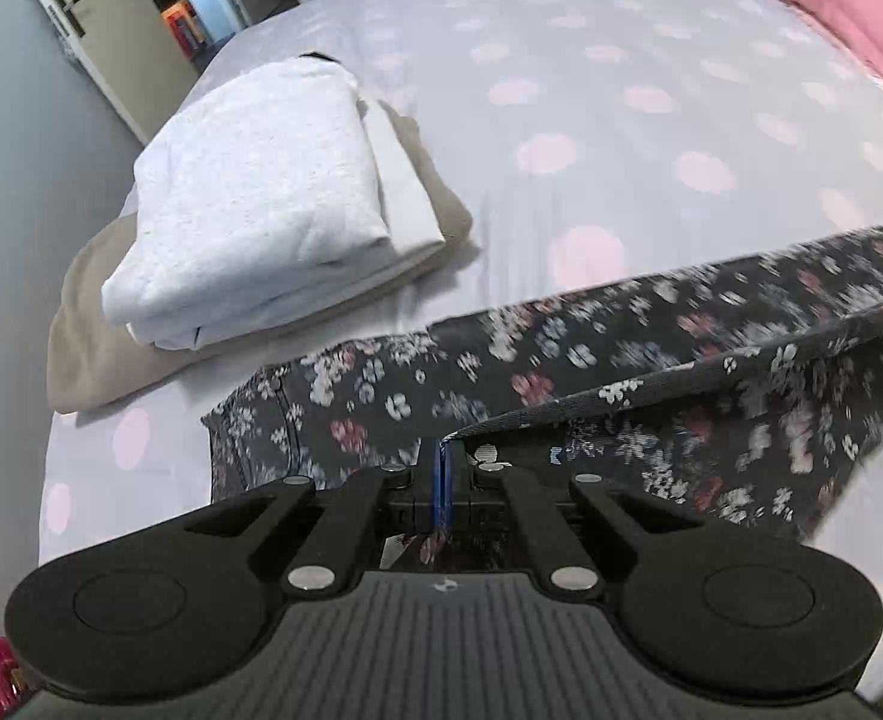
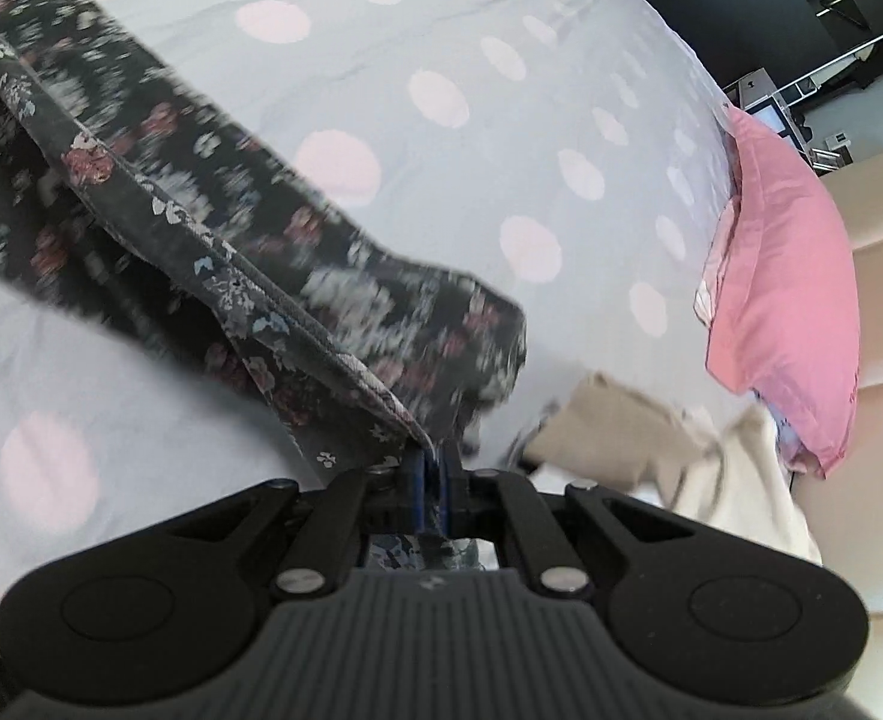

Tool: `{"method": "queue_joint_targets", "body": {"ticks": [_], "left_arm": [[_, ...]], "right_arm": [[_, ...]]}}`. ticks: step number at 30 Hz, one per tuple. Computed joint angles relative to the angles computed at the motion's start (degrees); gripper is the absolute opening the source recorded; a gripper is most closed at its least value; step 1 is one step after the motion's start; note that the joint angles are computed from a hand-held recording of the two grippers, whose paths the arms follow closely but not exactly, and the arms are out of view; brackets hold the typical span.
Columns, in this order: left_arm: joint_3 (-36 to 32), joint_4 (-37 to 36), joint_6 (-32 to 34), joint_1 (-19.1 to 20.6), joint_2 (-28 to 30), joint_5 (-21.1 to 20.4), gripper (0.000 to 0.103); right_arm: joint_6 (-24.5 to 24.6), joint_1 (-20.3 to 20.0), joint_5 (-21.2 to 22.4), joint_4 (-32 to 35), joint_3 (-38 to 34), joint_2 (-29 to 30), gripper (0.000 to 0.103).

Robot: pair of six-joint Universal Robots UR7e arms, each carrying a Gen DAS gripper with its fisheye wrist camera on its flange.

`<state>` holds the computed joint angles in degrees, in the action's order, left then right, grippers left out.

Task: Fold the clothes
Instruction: 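Lower the jeans flat onto the bed with both grippers, then open both grippers and release the jeans on the bed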

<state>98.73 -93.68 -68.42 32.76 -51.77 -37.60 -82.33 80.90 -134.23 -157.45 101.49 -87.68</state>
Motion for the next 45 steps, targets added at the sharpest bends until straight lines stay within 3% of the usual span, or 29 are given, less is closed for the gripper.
{"method": "queue_joint_targets", "body": {"ticks": [12, 14, 16, 19, 22, 25, 29, 33, 39, 42, 45], "left_arm": [[-4.1, -7.6, 8.0, 7.8, 7.0, 5.8, 0.000], [-3.7, -10.1, 9.2, 8.4, 7.6, 6.9, 0.000], [-3.6, -11.4, 10.0, 9.0, 8.2, 7.7, 0.000], [-5.3, -7.5, 8.8, 9.7, 9.2, 7.5, 0.000], [-5.4, -4.4, 7.8, 9.9, 8.9, 7.4, 0.000], [-5.7, -1.1, 4.4, 10.2, 8.6, 7.1, 0.000], [-5.9, 0.6, 1.9, 11.0, 8.2, 5.2, 0.000], [-4.7, -0.7, 2.3, 10.1, 8.2, 6.2, 0.001], [-2.7, -2.8, -0.3, 8.1, 6.6, 5.2, 0.007], [-2.8, -1.5, -3.9, 6.9, 5.9, 4.3, 0.013], [-2.2, -0.6, -7.7, 6.2, 4.8, 3.4, 0.017]], "right_arm": [[-0.3, -2.7, 0.6, -5.0, -11.1, 15.1, 0.007], [0.1, -3.4, 1.9, -6.1, -11.9, 16.2, 0.011], [1.7, -4.1, 4.0, -6.3, -12.4, 16.5, 0.026], [9.8, -5.1, 8.7, -4.1, -14.4, 15.5, 0.048], [21.4, -6.3, 12.6, 2.7, -18.3, 14.0, 0.049], [29.0, -8.1, 14.3, 5.5, -20.0, 12.6, 0.049], [36.5, -11.4, 16.4, 8.7, -19.8, 10.7, 0.048], [41.4, -14.7, 21.2, 9.2, -17.2, 8.9, 0.049], [42.3, -15.9, 22.8, 10.6, -16.1, 9.6, 0.055], [41.4, -16.0, 21.2, 13.9, -17.6, 11.0, 0.058], [38.6, -15.8, 19.6, 11.4, -15.7, 11.2, 0.057]]}}
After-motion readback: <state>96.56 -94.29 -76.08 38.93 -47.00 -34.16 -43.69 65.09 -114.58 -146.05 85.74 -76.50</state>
